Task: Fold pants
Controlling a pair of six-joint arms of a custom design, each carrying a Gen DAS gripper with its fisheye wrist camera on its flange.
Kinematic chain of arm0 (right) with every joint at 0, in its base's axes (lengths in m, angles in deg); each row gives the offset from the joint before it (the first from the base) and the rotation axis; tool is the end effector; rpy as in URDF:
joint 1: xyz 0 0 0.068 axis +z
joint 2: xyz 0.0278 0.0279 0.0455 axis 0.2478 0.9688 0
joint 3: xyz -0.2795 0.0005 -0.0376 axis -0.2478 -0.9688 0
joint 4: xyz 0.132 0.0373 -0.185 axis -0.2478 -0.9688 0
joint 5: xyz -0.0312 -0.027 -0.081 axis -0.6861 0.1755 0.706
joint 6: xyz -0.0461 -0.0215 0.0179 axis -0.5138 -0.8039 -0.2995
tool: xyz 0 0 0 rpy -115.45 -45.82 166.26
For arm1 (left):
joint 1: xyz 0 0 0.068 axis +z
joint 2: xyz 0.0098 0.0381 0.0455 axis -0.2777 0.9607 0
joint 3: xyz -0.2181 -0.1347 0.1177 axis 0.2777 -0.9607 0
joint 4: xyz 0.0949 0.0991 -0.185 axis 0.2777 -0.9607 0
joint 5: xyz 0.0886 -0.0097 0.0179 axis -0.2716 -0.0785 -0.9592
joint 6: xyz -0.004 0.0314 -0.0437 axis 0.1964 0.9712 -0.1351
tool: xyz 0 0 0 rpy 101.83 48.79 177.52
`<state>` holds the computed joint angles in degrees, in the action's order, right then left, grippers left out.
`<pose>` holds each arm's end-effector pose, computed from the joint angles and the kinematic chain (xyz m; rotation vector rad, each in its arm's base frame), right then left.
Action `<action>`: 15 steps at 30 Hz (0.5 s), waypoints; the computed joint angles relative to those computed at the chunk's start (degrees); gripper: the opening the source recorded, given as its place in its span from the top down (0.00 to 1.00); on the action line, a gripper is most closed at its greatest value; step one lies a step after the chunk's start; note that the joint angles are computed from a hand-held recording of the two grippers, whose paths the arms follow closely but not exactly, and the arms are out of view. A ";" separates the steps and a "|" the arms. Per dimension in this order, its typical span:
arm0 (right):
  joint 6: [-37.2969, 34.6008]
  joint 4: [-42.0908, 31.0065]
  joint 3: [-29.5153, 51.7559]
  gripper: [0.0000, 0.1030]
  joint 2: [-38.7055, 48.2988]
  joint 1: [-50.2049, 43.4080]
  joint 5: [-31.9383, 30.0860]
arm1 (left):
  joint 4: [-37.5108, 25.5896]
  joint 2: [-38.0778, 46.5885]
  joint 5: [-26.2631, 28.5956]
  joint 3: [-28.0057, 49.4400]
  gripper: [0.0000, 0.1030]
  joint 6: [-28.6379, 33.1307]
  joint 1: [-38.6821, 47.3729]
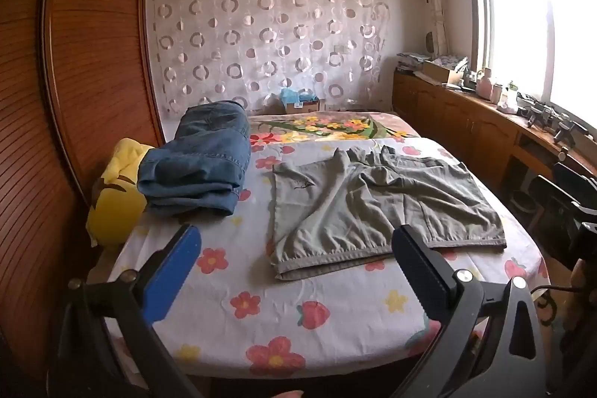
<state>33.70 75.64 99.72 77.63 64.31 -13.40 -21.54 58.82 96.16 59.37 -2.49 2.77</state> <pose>0.1379 0.1210 0.1852 0.1658 1.9493 -0.0664 0.1913 0.0440 0.1390 0.4058 2.0627 -0.2332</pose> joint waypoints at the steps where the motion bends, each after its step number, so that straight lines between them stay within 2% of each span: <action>1: 0.18 -0.83 0.27 0.00 -0.10 -0.02 -0.25 | 0.54 0.15 0.12 -0.16 0.00 -0.13 0.03; 9: 0.05 0.10 0.00 0.00 -0.03 0.38 0.31 | 2.67 1.64 -2.10 -0.18 0.00 -1.26 -2.19; 10: 0.35 -0.03 -0.07 0.00 -0.10 0.52 0.34 | 1.75 0.48 0.49 -0.54 0.00 -0.45 0.19; 15: 0.57 0.18 -0.50 0.00 -0.23 0.30 0.03 | 1.33 0.23 1.12 -0.49 0.00 0.10 0.84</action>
